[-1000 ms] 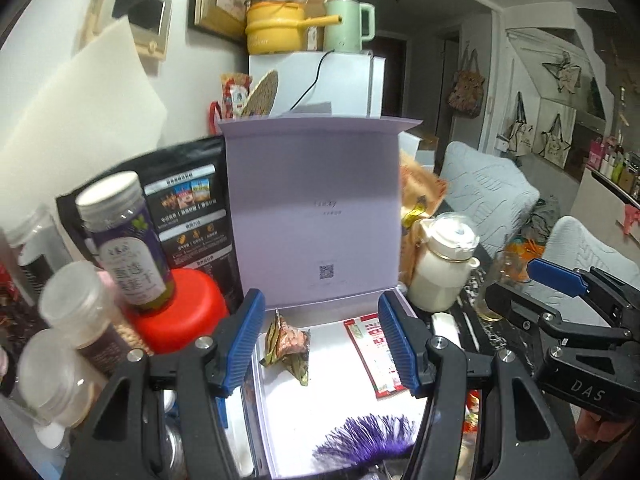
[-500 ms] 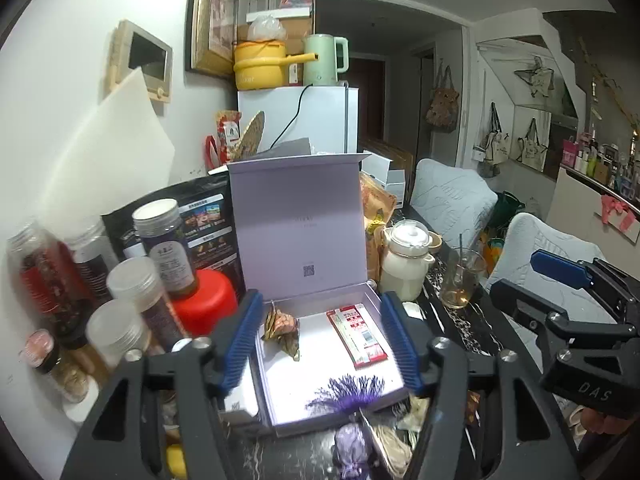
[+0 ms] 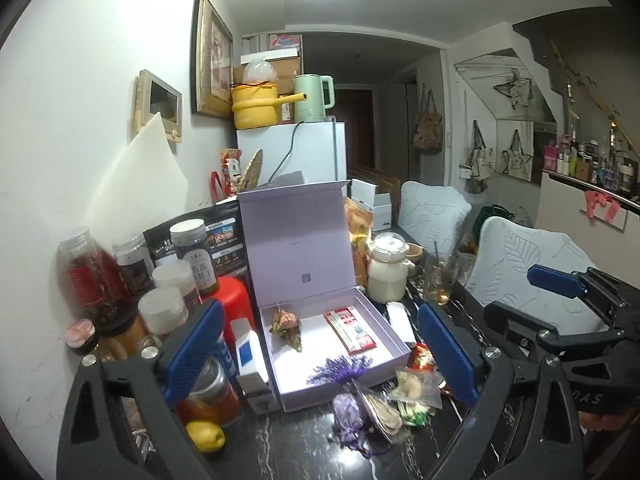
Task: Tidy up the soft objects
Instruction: 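Withdraw both tools from the box back toward the table items, then grasp the lavender satin pouch with left tool while right tool grasps the white cord bag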
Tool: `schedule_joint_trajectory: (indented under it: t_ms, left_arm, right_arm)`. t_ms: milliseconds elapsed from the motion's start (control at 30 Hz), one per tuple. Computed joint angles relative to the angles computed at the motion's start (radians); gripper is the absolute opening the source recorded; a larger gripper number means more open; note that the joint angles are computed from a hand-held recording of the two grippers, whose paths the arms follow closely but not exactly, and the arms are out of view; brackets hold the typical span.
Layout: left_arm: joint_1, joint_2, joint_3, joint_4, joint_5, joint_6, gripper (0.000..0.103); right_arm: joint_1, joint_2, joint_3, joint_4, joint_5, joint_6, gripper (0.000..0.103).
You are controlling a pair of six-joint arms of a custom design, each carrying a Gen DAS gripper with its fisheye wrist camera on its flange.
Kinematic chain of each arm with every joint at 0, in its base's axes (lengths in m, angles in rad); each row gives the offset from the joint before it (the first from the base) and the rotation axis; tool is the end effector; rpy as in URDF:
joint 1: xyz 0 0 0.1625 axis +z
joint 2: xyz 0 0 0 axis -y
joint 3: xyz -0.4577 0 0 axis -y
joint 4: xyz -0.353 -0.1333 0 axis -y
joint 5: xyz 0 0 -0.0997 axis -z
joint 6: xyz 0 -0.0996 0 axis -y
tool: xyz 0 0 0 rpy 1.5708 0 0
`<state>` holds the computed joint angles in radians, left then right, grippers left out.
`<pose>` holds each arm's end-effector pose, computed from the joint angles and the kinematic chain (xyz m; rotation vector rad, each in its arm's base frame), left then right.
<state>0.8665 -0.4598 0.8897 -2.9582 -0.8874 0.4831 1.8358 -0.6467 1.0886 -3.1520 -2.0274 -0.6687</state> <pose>-0.4019 -0.7760 0.2556 0.9265 2.1249 -1.2654 0.2977 -0.7557 0.3405 0.6934 -2.0985 1.2698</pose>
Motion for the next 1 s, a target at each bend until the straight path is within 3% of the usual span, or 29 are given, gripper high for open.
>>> schedule_joint_trajectory:
  t_ms: [233, 433, 800, 1000]
  left_arm:
    - [0.013, -0.058, 0.102, 0.06, -0.073, -0.084, 0.099]
    - [0.027, -0.071, 0.132, 0.086, -0.079, -0.116, 0.099]
    - [0.063, -0.052, 0.101, 0.192, -0.067, -0.146, 0.099]
    - [0.095, -0.027, 0.052, 0.285, -0.067, -0.199, 0.099]
  right_arm:
    - [0.009, -0.04, 0.134, -0.086, -0.032, 0.004, 0.082]
    - [0.01, -0.041, 0.179, -0.132, -0.052, -0.002, 0.083]
    - [-0.027, -0.04, 0.211, -0.105, -0.034, 0.143, 0.083]
    - [-0.049, -0.009, 0.186, -0.077, -0.058, 0.153, 0.083]
